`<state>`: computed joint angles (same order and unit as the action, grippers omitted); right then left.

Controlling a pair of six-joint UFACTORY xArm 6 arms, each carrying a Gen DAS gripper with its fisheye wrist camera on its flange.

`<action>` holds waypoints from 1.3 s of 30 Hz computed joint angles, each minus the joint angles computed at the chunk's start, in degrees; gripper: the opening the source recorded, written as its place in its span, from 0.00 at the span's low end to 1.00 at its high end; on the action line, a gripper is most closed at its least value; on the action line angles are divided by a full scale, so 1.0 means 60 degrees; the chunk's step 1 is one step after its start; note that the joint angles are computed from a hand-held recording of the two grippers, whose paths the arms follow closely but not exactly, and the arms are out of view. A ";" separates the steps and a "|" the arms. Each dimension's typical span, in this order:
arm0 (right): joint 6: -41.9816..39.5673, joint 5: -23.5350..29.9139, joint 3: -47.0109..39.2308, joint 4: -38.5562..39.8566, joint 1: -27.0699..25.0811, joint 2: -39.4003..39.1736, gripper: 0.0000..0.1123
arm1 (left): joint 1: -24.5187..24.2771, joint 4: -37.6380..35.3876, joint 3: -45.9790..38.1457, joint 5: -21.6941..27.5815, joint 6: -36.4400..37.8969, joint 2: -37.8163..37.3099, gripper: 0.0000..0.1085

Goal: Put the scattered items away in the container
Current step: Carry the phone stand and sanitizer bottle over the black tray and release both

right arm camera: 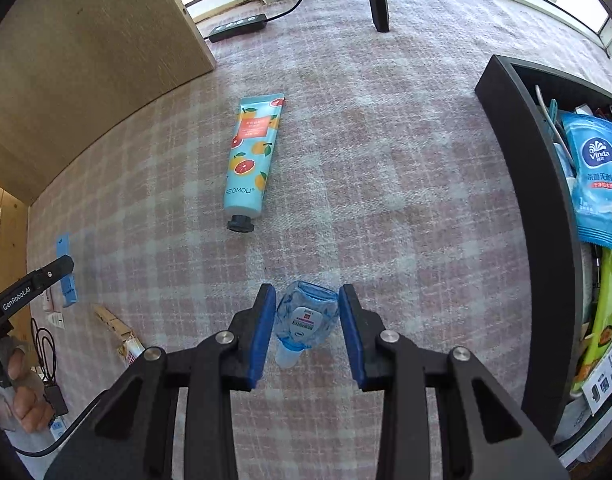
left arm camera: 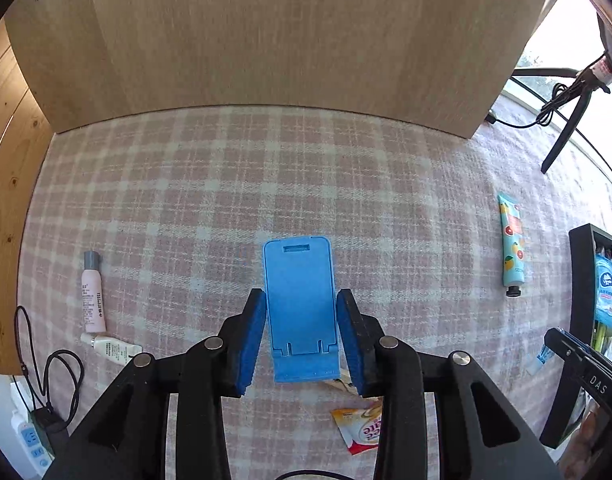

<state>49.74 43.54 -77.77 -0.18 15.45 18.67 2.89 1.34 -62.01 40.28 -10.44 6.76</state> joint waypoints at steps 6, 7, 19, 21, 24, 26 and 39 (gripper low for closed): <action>0.0423 -0.0454 0.1732 -0.0433 -0.0383 -0.1955 0.28 | -0.1214 -0.0645 -0.0505 0.0115 0.0358 -0.0111 0.32; 0.0545 -0.0319 0.1910 -0.0542 -0.0476 -0.2234 0.28 | -0.1477 -0.0703 -0.0635 0.0144 0.0400 -0.0110 0.32; 0.0872 0.0069 0.4326 -0.1739 -0.2649 -0.5087 0.28 | -0.4306 -0.1564 -0.2271 0.0348 0.1506 0.0710 0.32; 0.0512 0.0139 0.4675 -0.1631 -0.3144 -0.5607 0.28 | -0.4826 -0.1626 -0.2603 0.0525 0.1480 0.0835 0.32; 0.0053 0.0385 0.4809 -0.1770 -0.3750 -0.5948 0.28 | -0.5541 -0.1723 -0.3210 0.0705 0.1521 0.1213 0.32; -0.0326 0.0399 0.4825 -0.1694 -0.4157 -0.6004 0.29 | -0.5955 -0.1890 -0.3701 0.0902 0.1641 0.1548 0.32; -0.1654 0.0336 0.4204 -0.1642 -0.5199 -0.5532 0.38 | -0.6994 -0.2102 -0.5513 0.1429 0.1756 0.2852 0.48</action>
